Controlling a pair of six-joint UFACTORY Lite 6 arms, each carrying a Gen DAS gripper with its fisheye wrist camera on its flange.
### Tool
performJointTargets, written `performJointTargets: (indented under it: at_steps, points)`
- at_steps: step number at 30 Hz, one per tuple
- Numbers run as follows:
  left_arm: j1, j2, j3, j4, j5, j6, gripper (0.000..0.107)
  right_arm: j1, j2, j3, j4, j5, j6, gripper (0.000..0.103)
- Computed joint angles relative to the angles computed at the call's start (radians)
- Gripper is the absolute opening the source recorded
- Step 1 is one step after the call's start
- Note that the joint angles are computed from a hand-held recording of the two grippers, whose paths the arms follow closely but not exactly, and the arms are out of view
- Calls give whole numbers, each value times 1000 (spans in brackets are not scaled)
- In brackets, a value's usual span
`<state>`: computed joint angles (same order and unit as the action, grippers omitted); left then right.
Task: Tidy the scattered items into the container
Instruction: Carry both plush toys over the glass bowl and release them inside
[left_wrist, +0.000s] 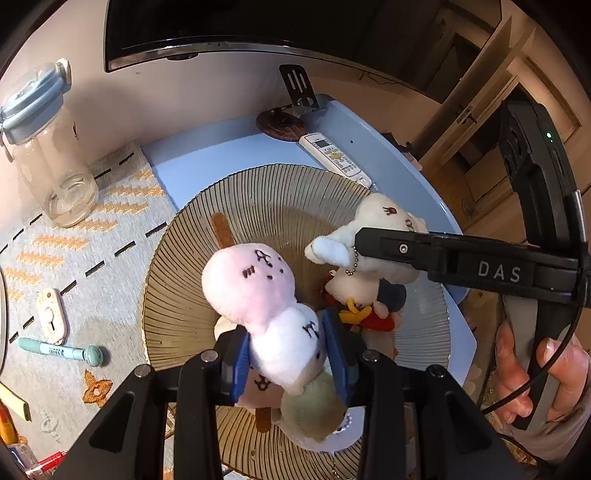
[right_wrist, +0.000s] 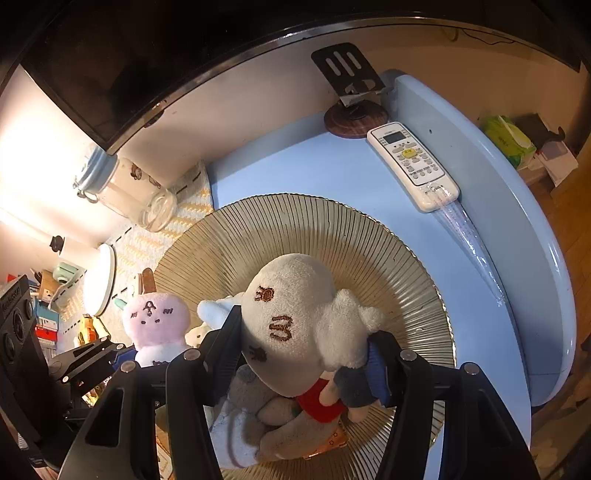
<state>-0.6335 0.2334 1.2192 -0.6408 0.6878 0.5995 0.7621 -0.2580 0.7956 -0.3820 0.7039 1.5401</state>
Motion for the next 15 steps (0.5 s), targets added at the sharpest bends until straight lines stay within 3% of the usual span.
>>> performJointTargets:
  at_steps: [7, 9, 11, 13, 15]
  points:
    - [13, 30, 20, 14, 18, -14, 34, -36, 49, 38, 59, -6, -93, 65]
    - [27, 43, 29, 16, 46, -30, 43, -40, 55, 48, 87, 7, -122, 65]
    - [41, 33, 18, 7, 57, -33, 46, -22, 47, 52, 73, 33, -102, 65]
    - [51, 15, 5, 4, 72, -41, 60, -4, 28, 51, 62, 60, -79, 65]
    - [63, -15, -18, -16, 81, -29, 62, 12, 3, 44, 51, 76, -48, 65]
